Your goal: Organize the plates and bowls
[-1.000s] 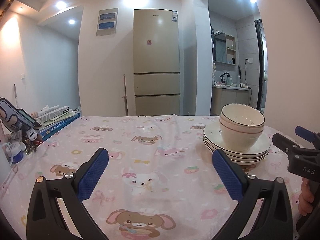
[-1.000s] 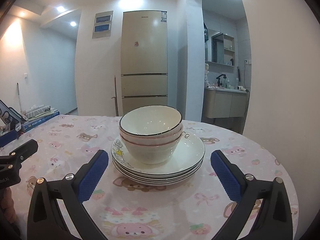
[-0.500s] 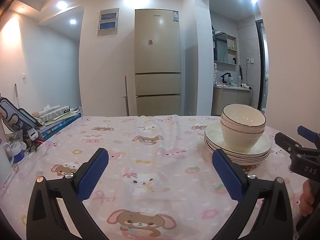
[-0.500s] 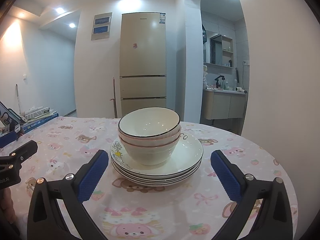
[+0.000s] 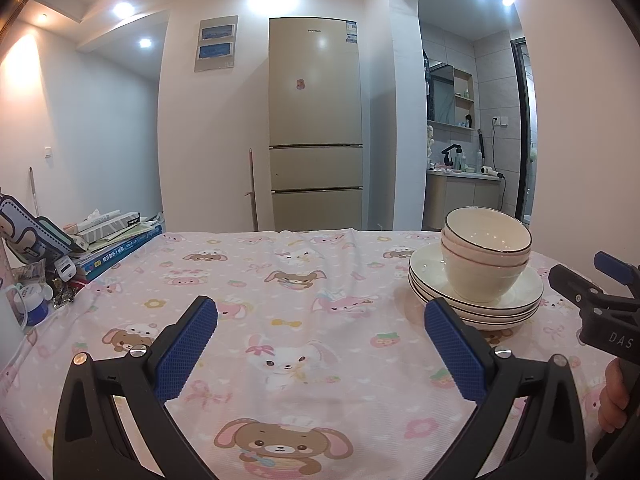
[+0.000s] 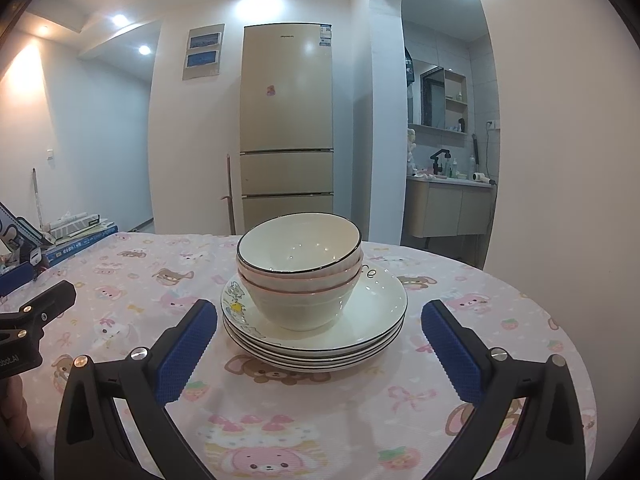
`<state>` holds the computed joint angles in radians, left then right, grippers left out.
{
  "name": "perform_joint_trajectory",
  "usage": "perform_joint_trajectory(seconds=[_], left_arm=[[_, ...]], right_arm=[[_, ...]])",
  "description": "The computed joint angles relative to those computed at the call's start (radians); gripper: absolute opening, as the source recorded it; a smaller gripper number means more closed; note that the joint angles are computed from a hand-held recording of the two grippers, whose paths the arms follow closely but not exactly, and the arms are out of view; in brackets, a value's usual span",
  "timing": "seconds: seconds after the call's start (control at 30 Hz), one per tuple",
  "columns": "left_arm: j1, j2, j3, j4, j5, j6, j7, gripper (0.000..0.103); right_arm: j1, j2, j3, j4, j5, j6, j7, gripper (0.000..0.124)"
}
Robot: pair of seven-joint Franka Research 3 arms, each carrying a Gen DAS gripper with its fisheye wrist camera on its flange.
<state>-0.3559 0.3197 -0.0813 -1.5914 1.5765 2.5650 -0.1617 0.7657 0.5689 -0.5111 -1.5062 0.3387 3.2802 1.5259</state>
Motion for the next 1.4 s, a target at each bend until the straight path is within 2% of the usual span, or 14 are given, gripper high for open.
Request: perform_joint_trajectory(seconds=[1.4], left_arm=[[0.000,0.001,0.002,0.002,0.000,0.002,0.002,0.103]], right_arm=[[-0.029,0.001,0.028,0.005,-0.029,-0.009,0.017,0.103]])
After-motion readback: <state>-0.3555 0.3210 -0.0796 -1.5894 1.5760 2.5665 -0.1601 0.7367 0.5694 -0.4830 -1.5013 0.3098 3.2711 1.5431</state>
